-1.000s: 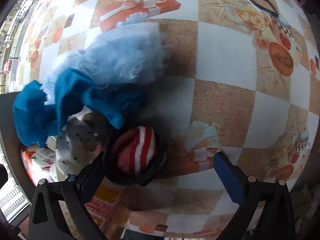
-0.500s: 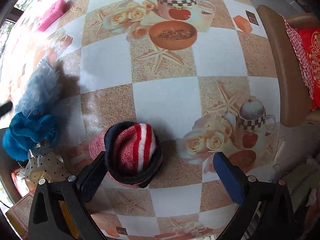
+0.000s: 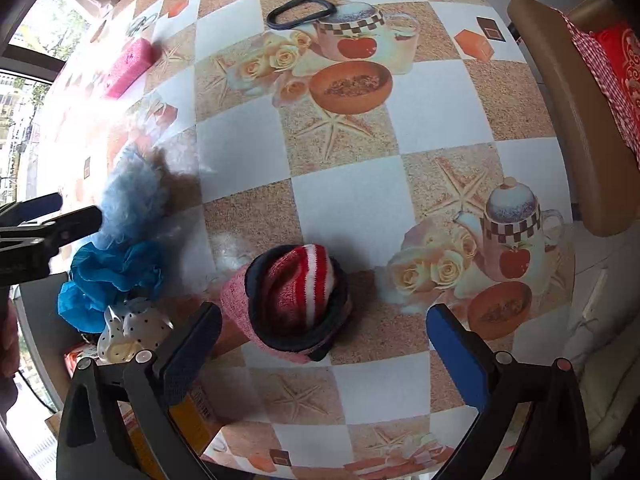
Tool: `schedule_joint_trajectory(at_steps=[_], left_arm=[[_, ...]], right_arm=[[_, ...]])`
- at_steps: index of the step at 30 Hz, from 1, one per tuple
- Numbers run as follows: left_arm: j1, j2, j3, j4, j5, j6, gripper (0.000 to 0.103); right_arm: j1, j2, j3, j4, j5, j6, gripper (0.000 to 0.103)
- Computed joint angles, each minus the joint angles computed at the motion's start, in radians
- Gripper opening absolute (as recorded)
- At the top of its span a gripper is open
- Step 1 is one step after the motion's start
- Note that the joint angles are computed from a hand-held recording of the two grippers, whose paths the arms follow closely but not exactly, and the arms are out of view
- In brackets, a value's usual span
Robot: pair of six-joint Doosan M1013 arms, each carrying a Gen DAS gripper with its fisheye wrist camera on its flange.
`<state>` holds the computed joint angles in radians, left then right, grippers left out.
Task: Organize soft objects
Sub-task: 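Grasp the light blue fluffy duster with the left tool while the right tool grasps the red-white striped hat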
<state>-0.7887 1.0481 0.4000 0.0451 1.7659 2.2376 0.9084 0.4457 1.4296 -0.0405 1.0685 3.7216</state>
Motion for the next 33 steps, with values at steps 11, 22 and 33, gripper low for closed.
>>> schedule_joint_trajectory(at_steps=[11, 22, 33], left_arm=[[0.01, 0.15, -0.25, 0.024, 0.144, -0.082, 0.103], [0.007, 0.069, -0.06, 0.017, 0.017, -0.06, 0.103], [0.004, 0.007, 0.059, 0.014, -0.036, -0.073, 0.093]], right_arm=[[-0.013, 0.062, -0.037, 0.112, 0.069, -0.132, 0.103], [-0.039, 0.097, -0.096, 0.086, 0.155, -0.182, 0.103], [-0.084, 0.179, -0.209, 0.076, 0.207, -0.307, 0.083]])
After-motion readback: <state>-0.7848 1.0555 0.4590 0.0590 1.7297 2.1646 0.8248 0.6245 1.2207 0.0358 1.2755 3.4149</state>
